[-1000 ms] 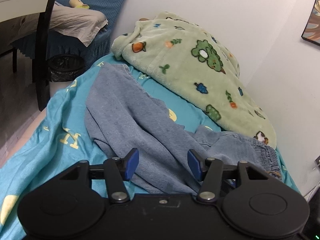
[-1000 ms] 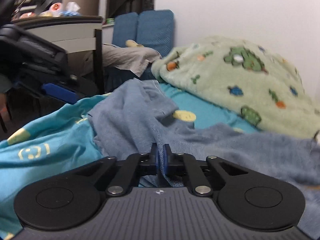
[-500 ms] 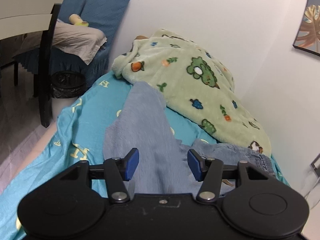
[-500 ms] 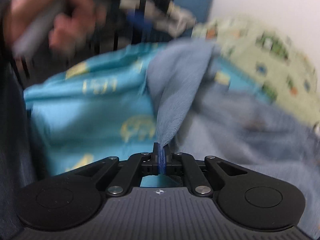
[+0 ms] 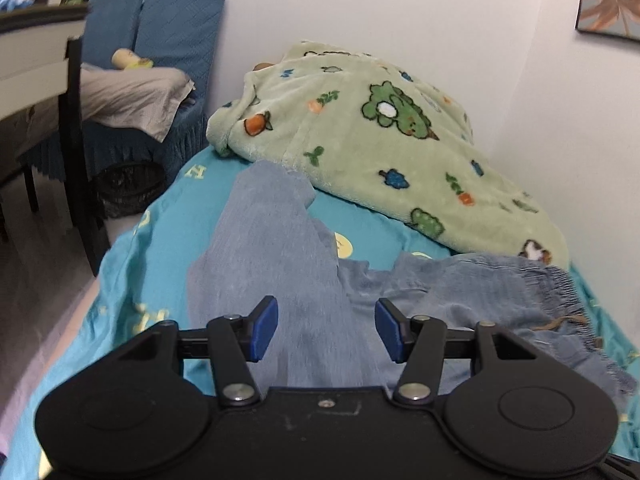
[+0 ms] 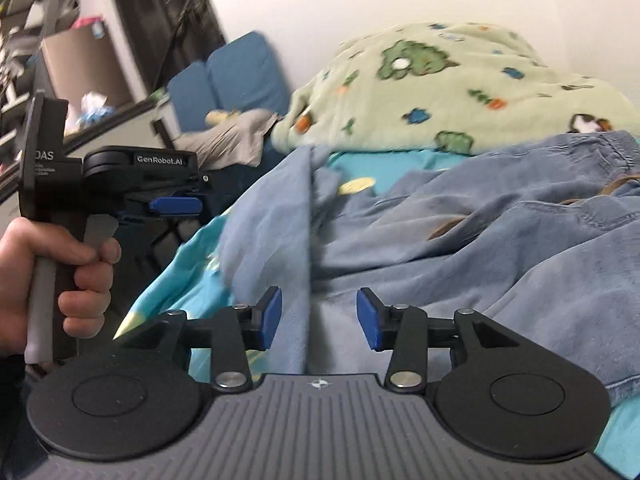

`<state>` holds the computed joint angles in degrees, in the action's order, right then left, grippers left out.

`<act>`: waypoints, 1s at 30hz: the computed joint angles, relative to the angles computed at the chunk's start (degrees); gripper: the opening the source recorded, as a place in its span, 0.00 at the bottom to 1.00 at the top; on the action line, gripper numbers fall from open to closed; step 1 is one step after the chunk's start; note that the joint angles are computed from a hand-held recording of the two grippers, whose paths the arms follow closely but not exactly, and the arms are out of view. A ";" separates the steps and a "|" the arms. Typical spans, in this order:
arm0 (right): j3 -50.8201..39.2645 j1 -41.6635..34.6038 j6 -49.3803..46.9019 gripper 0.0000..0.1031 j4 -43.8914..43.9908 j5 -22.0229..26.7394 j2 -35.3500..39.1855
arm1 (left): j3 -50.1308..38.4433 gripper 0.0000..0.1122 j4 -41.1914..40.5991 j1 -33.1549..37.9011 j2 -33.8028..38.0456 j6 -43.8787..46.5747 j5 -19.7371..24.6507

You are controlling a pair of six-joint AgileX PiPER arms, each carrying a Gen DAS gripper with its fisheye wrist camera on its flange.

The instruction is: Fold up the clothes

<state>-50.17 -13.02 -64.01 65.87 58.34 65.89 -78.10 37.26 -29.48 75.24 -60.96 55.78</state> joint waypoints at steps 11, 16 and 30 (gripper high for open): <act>-1.14 5.59 -2.81 0.43 1.66 -11.19 7.89 | -21.70 0.45 -2.73 13.06 26.87 13.39 -1.88; -1.42 5.75 -4.30 0.43 4.71 -11.56 10.99 | -36.45 0.44 -2.41 16.62 38.65 18.89 3.12; -1.43 6.68 -7.07 0.42 6.43 -9.78 12.59 | -26.33 0.01 -6.18 20.79 23.12 15.25 0.52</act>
